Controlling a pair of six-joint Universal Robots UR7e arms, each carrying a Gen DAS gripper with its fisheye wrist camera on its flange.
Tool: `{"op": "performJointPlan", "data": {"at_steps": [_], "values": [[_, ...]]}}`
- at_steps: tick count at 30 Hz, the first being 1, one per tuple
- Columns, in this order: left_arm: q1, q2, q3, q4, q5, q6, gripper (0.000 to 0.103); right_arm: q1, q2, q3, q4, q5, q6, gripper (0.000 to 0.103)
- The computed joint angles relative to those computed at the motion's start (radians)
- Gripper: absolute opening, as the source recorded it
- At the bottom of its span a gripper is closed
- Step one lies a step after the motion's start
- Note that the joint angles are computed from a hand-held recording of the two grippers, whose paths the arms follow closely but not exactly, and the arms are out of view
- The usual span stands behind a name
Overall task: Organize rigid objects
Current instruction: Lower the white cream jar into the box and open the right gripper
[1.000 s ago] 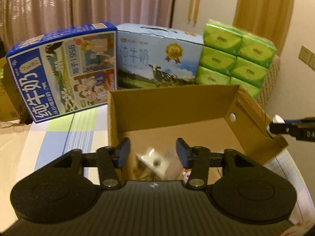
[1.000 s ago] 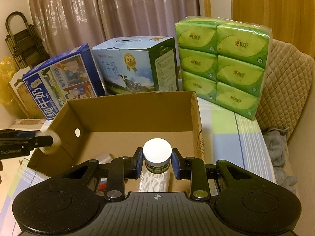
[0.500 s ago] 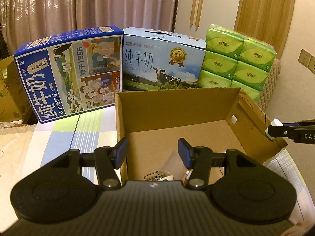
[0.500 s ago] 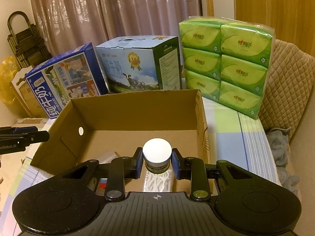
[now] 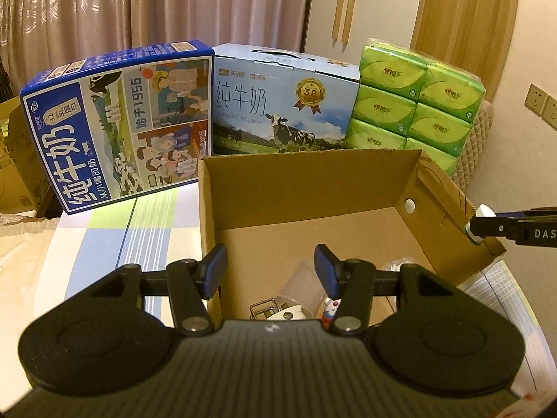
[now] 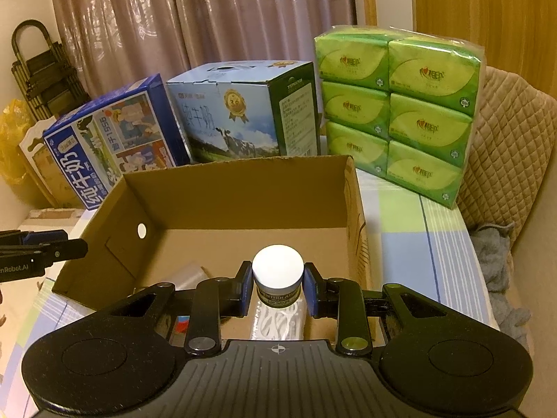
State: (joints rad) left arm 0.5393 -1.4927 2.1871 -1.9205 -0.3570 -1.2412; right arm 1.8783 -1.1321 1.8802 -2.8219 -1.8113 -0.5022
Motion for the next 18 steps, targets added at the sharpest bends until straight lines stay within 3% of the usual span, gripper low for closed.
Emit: {"op": "performJointPlan", "data": {"at_steps": [4,8,18], "values": [[-0.002,-0.001,-0.002,0.007,0.002,-0.005,0.05,-0.015,-0.005,-0.002,0.006,0.049,0.019,0.027],[-0.006,-0.003,-0.001,0.012,0.002,-0.012,0.051,-0.022,-0.01,0.007,-0.03,0.073,0.046,0.048],[-0.057,-0.016,-0.002,0.13,-0.013,-0.126,0.054,-0.021,-0.063,0.05,-0.031,0.066,0.064,0.049]]}}
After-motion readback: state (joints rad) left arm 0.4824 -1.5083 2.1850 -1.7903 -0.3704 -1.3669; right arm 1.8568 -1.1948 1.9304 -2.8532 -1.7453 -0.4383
